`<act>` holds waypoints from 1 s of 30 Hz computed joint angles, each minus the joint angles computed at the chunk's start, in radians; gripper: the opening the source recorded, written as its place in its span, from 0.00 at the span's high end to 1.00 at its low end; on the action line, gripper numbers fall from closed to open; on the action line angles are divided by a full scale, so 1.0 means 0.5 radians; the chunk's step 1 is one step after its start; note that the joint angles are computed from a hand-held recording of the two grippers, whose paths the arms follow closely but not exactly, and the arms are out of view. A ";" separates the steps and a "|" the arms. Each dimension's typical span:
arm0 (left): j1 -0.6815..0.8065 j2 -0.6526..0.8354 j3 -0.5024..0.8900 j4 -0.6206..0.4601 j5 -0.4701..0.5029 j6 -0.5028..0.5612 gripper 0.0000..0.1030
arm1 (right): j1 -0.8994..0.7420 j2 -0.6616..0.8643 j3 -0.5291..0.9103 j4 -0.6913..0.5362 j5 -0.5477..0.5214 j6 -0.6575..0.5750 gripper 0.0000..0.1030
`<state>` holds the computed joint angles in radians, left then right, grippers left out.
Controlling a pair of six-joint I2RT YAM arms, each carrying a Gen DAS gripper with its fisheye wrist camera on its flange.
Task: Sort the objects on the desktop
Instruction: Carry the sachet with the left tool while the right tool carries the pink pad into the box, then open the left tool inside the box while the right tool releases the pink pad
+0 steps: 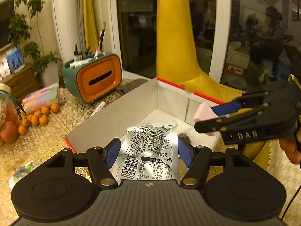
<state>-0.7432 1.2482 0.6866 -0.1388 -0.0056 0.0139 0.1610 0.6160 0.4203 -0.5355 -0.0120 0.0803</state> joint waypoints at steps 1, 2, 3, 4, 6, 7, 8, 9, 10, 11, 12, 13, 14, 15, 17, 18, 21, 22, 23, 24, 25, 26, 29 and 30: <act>0.050 0.075 0.045 0.005 0.055 -0.005 0.37 | -0.009 0.063 -0.005 0.051 -0.007 -0.016 0.57; 0.086 0.146 0.086 0.016 0.080 -0.008 0.37 | -0.015 0.125 -0.009 0.101 -0.015 -0.032 0.57; 0.120 0.221 0.134 0.017 0.103 -0.007 0.37 | -0.017 0.176 -0.012 0.143 -0.016 -0.042 0.57; 0.153 0.299 0.189 0.007 0.137 -0.010 0.37 | -0.015 0.241 -0.012 0.193 -0.013 -0.051 0.57; 0.204 0.425 0.275 0.001 0.173 -0.018 0.37 | -0.006 0.361 -0.008 0.273 -0.012 -0.072 0.57; 0.224 0.480 0.314 -0.008 0.188 -0.015 0.37 | 0.005 0.427 -0.001 0.311 -0.004 -0.077 0.57; 0.241 0.531 0.351 -0.021 0.205 -0.010 0.37 | 0.018 0.492 0.008 0.344 0.005 -0.080 0.57; 0.251 0.573 0.379 -0.025 0.213 -0.003 0.37 | 0.034 0.550 0.017 0.373 0.016 -0.085 0.57; 0.255 0.607 0.400 -0.026 0.212 0.015 0.37 | 0.045 0.598 0.021 0.401 0.023 -0.096 0.57; 0.255 0.635 0.415 -0.026 0.210 0.033 0.37 | 0.053 0.642 0.028 0.422 0.029 -0.110 0.57; 0.259 0.675 0.441 -0.026 0.214 0.044 0.37 | 0.072 0.685 0.035 0.443 0.048 -0.112 0.57; 0.260 0.710 0.468 -0.036 0.221 0.046 0.37 | 0.084 0.738 0.045 0.468 0.060 -0.117 0.57; 0.262 0.748 0.497 -0.053 0.229 0.047 0.37 | 0.097 0.782 0.054 0.488 0.076 -0.122 0.57; 0.258 0.781 0.523 -0.075 0.232 0.046 0.37 | 0.112 0.829 0.064 0.507 0.099 -0.121 0.57; 0.250 0.845 0.568 -0.104 0.233 0.062 0.37 | 0.131 0.915 0.087 0.530 0.127 -0.118 0.57; 0.246 0.882 0.598 -0.129 0.232 0.074 0.36 | 0.141 0.945 0.091 0.542 0.140 -0.119 0.57; 0.239 0.970 0.666 -0.190 0.229 0.080 0.36 | 0.157 1.032 0.108 0.563 0.159 -0.120 0.57; 0.243 0.989 0.677 -0.198 0.238 0.076 0.36 | 0.159 1.060 0.110 0.571 0.164 -0.117 0.57; 0.246 1.005 0.686 -0.205 0.244 0.070 0.36 | 0.165 1.082 0.112 0.573 0.174 -0.112 0.57; 0.251 1.025 0.705 -0.223 0.253 0.067 0.36 | 0.172 1.106 0.114 0.578 0.183 -0.114 0.57; 0.255 1.043 0.718 -0.236 0.262 0.068 0.36 | 0.179 1.122 0.114 0.582 0.190 -0.120 0.57; 0.260 1.059 0.732 -0.250 0.274 0.069 0.36 | 0.183 1.137 0.116 0.584 0.194 -0.126 0.57; 0.274 1.117 0.815 -0.350 0.319 0.065 0.36 | 0.194 1.153 0.116 0.587 0.207 -0.130 0.57; 0.274 1.146 0.861 -0.402 0.319 0.058 0.36 | 0.197 1.165 0.121 0.590 0.213 -0.129 0.56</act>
